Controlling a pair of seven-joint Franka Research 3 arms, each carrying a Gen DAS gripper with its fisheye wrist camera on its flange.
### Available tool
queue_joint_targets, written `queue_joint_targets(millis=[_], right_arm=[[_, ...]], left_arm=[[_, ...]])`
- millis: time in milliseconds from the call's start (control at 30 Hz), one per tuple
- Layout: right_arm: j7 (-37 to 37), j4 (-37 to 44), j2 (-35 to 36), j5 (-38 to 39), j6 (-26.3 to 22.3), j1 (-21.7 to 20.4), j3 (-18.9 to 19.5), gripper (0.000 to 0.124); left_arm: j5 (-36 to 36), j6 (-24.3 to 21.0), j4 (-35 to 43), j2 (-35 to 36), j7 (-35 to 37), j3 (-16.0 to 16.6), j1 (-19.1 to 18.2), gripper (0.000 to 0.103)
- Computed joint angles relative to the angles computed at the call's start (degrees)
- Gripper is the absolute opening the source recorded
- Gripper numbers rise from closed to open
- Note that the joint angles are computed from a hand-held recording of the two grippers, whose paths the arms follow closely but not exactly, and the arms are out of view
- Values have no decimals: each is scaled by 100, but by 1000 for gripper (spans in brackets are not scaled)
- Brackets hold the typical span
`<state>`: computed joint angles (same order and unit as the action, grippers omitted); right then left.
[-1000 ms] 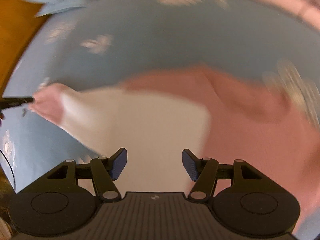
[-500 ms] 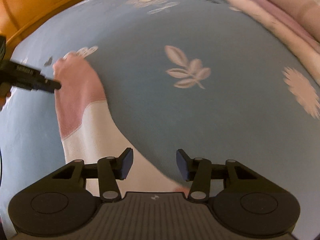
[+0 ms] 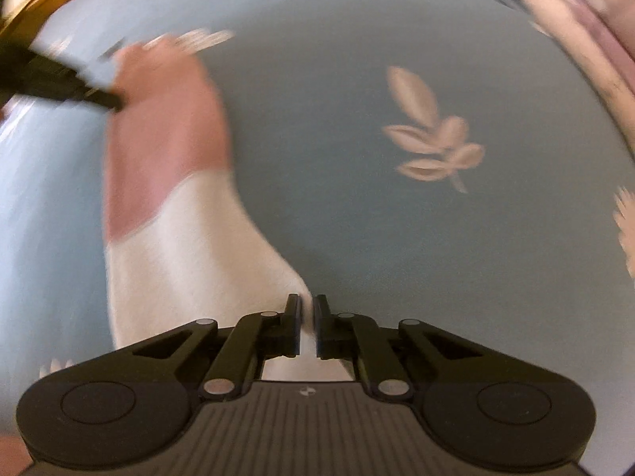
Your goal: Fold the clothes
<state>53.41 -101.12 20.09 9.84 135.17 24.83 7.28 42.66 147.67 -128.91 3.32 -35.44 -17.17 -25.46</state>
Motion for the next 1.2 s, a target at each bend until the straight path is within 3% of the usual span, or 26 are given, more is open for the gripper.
queue_joint_targets(millis=[33, 100, 267, 500, 633, 767, 867, 933, 1067, 1133, 1200], right_arm=[[230, -113, -27, -258, 242, 119, -100, 2], [500, -11, 41, -377, 48, 152, -147, 5], [607, -45, -156, 300, -51, -95, 10, 18], [1349, -278, -519, 466, 42, -122, -80, 36], [2185, -1024, -1166, 672, 190, -283, -197, 41], [2960, -1971, -1987, 679, -54, -437, -231, 42], [3450, -2567, -2549, 695, -369, -560, -238, 43], [3583, -2867, -2838, 791, -525, -597, -221, 43], [3898, -3290, -3251, 888, -630, -600, -138, 45], [3958, -3451, -3413, 1114, -670, -568, -153, 47], [4011, -3649, -3613, 1345, -633, -524, -153, 49]], left_arm=[[-38, -66, 9, -19, 13, -11, -11, 4], [-138, -105, -18, -51, 1, -29, -19, 4], [-375, -245, -107, -137, 54, -100, -66, 4], [-350, -382, -200, -223, -250, -140, -78, 4], [-99, -506, -165, -246, -87, -175, -104, 4], [-245, -375, -192, -174, 116, -141, -61, 6], [-304, -429, -168, -190, 263, -142, -69, 12], [-297, -681, -112, -283, 404, -188, -114, 24], [-399, -1441, 345, -263, 1466, -322, -251, 30], [-292, -1305, 645, -95, 2107, -333, -297, 39], [-107, -661, 995, 246, 2688, -292, -314, 43]])
